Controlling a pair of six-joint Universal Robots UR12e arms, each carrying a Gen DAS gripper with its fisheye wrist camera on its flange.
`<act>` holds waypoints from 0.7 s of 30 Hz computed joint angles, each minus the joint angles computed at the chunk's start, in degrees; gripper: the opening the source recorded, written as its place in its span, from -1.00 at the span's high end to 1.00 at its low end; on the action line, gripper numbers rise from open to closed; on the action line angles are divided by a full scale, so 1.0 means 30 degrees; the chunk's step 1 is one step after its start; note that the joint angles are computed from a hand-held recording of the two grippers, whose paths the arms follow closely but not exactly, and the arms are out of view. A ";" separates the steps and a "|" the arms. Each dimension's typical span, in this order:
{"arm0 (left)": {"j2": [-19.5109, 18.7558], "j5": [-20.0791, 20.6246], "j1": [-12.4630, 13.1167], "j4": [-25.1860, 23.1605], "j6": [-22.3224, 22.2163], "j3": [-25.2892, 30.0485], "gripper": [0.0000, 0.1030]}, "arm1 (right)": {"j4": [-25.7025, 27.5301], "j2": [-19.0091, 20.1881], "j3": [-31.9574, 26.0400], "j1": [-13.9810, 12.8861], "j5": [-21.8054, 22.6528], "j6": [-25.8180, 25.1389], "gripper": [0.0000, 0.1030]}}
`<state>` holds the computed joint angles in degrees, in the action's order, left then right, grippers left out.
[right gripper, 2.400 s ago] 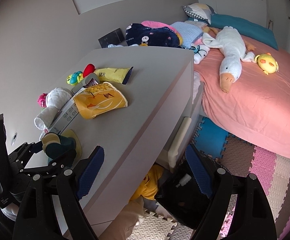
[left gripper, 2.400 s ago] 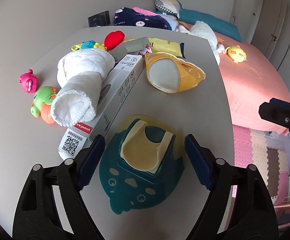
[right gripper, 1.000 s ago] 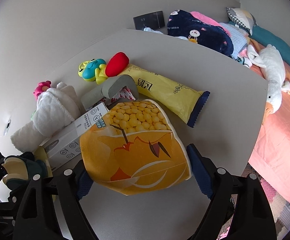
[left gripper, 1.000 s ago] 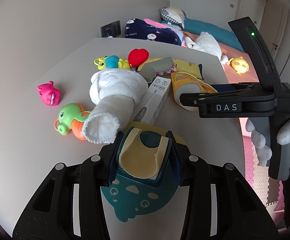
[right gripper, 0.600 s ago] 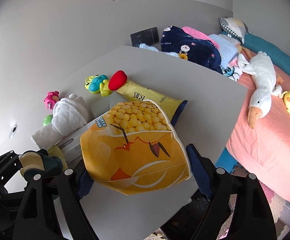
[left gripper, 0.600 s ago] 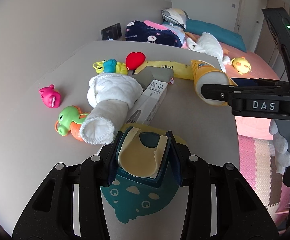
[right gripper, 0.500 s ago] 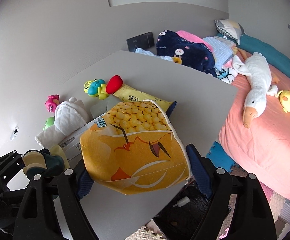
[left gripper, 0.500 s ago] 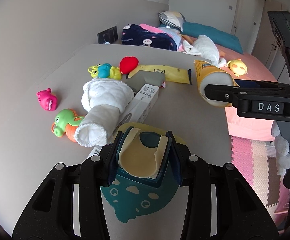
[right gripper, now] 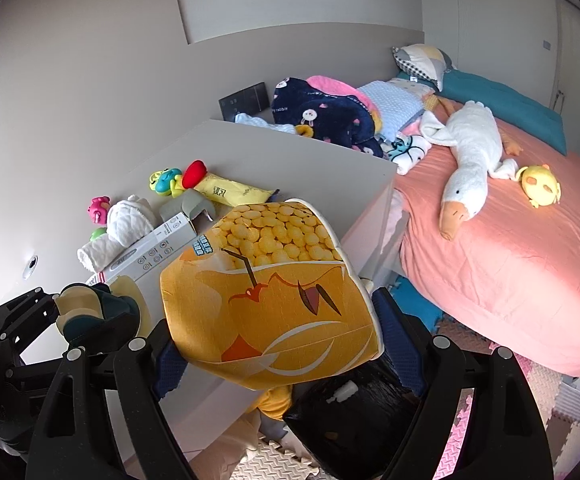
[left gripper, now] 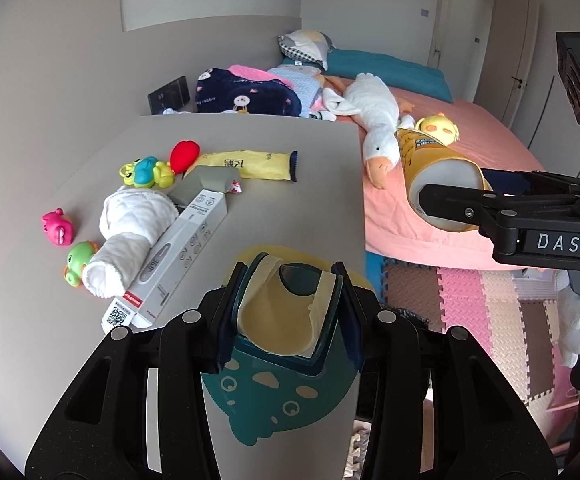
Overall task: Collect trash
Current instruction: 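Drop the cup holder into the bin while the right tool drops the yellow bag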
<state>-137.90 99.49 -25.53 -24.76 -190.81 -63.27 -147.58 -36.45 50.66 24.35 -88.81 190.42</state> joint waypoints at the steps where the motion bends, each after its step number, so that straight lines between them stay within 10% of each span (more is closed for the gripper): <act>1: -0.0064 -0.0068 -0.0074 -0.0097 0.0097 0.0154 0.19 | -0.0150 -0.0212 0.0391 -0.0065 -0.0018 0.0149 -0.62; 16: -0.1887 -0.2536 -0.1149 -0.3075 0.1992 0.3745 0.14 | -0.2257 -0.2877 0.5262 -0.1104 -0.1011 0.2518 -0.67; 18: -0.2147 -0.2988 -0.1260 -0.3514 0.2014 0.4226 -0.76 | -0.3194 -0.3163 0.5943 -0.1218 -0.1302 0.3337 -0.82; 21: -0.2329 -0.2910 -0.1463 -0.2786 0.2287 0.4351 -0.88 | -0.4176 -0.3544 0.6779 -0.1464 -0.1418 0.4369 -0.86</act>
<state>-144.89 90.76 -29.92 -33.12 -183.95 -50.21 -160.11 -47.08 71.00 19.96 -93.06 203.53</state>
